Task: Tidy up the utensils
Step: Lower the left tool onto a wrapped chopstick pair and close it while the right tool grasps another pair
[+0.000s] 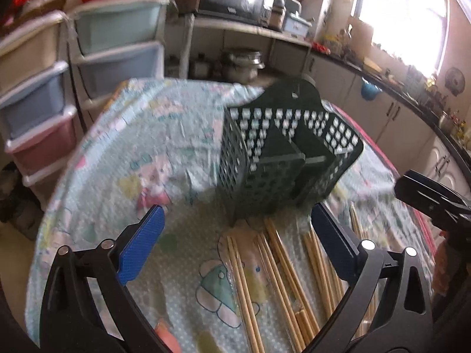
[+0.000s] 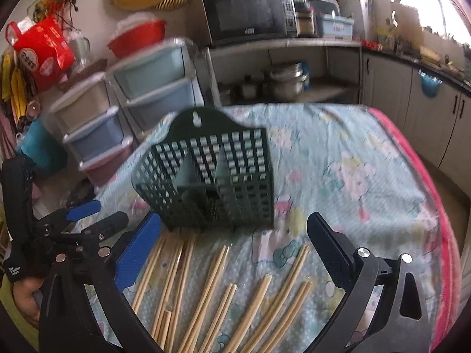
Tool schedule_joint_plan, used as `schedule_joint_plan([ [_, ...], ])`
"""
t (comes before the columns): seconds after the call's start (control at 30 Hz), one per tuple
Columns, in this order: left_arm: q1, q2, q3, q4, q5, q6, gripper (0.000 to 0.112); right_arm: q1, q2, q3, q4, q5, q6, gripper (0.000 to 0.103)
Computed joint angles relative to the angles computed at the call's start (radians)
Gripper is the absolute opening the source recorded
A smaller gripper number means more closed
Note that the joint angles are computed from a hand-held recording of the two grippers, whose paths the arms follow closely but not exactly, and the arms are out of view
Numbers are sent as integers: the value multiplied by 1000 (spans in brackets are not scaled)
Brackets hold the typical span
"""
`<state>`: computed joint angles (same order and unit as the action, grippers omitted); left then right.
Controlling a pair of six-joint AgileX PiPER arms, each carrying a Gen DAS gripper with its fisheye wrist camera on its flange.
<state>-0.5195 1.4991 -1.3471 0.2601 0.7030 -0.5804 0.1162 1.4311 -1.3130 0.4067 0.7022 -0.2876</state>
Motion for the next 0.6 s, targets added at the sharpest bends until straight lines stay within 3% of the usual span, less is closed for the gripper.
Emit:
schedule_joint_plan([
  [0.2,81,53,22,-238,-13,185,59,-8,107,-39,21,61,-15,71],
  [0.33,117,86,30,-366,-13,290,43,-4,162,-67,39,98,-37,60],
  [0.47,136,112,35,-459,-9,363,39,-4,217,-97,75,139,-56,48],
  [0.6,132,142,22,-452,2,351,38,13,244,-103,78,139,-58,46],
])
